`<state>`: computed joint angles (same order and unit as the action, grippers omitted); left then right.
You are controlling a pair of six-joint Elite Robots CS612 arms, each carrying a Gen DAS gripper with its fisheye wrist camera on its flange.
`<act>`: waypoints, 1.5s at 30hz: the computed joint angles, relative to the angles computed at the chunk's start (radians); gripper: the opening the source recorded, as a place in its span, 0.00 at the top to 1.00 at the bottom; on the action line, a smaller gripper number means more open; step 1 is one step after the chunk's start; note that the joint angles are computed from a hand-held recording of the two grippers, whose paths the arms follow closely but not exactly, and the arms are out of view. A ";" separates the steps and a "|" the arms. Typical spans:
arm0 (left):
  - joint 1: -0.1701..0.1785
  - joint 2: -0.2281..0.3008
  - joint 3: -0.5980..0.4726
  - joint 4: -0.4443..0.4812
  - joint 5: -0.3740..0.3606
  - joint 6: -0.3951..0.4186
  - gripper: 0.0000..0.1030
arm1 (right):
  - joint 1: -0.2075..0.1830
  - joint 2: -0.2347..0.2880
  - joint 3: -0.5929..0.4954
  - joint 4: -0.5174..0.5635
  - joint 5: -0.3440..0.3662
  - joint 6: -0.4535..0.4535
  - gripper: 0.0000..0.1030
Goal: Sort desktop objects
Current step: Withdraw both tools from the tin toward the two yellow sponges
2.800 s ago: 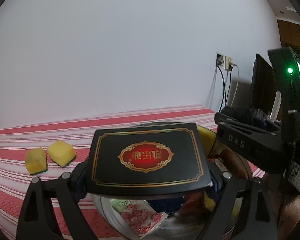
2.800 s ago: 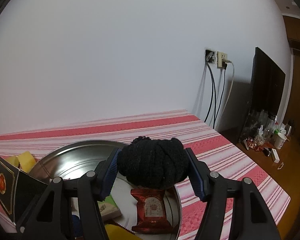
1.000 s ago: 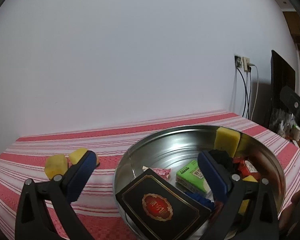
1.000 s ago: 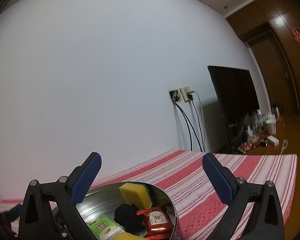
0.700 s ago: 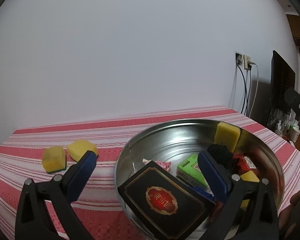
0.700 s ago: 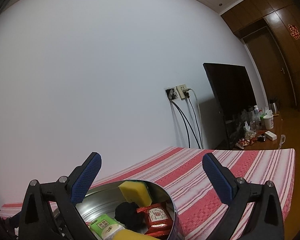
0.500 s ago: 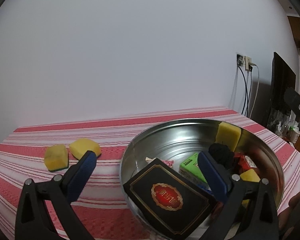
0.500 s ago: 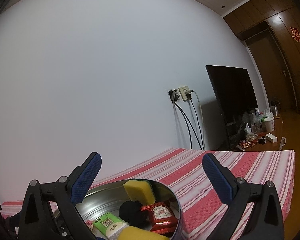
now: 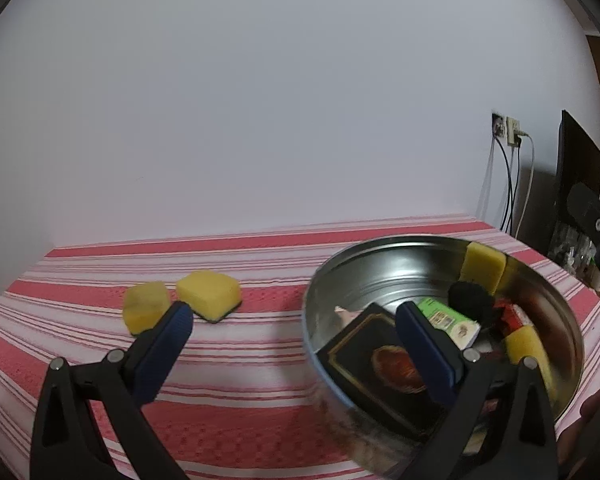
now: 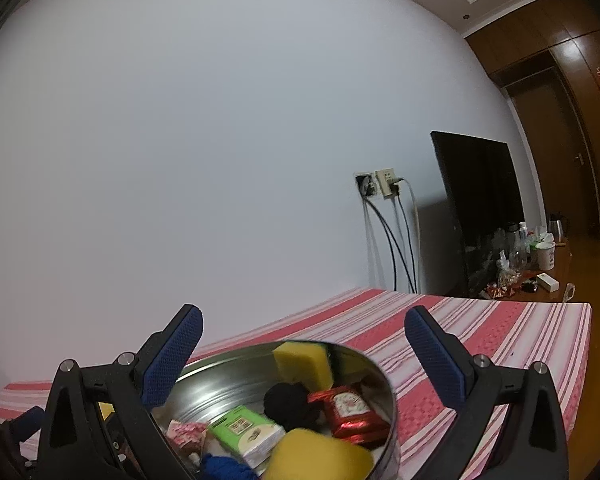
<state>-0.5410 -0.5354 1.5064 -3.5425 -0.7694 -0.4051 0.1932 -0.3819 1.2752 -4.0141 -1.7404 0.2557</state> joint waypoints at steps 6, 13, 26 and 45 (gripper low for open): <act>0.013 -0.009 0.026 -0.007 0.029 -0.008 0.01 | 0.018 -0.003 0.009 -0.014 0.044 -0.069 0.00; 0.032 -0.024 0.064 0.000 0.075 -0.040 0.01 | 0.043 -0.005 0.014 -0.020 0.105 -0.142 0.00; 0.078 -0.059 0.141 0.037 0.131 -0.128 0.01 | 0.083 -0.002 -0.002 0.011 0.228 -0.143 0.00; 0.190 -0.102 0.124 0.387 -0.031 -0.394 0.01 | 0.132 0.014 -0.084 0.223 0.286 -0.280 0.00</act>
